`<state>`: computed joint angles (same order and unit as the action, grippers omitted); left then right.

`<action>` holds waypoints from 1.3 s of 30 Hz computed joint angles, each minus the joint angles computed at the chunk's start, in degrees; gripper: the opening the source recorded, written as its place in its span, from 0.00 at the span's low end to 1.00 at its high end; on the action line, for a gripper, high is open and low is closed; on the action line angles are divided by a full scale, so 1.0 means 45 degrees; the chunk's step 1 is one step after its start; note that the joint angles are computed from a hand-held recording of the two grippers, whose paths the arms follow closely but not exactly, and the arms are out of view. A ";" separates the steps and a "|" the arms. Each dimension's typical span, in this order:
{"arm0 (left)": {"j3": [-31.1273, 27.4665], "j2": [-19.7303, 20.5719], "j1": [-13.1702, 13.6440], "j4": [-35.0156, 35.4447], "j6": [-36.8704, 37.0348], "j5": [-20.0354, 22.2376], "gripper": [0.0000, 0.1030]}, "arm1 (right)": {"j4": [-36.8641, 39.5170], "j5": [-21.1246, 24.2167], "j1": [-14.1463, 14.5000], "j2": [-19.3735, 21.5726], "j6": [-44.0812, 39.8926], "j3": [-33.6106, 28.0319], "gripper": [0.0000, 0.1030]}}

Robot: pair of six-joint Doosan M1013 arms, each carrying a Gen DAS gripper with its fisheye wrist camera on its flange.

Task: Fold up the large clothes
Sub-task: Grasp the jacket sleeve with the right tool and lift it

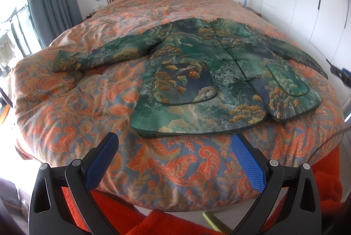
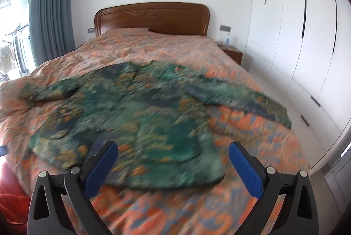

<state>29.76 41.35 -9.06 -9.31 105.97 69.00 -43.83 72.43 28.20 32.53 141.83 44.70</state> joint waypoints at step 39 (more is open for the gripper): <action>-0.0718 0.0429 -0.0422 0.0212 0.0196 0.1145 1.00 | -0.0280 -0.1921 -0.4412 0.0582 0.5414 -0.0533 0.12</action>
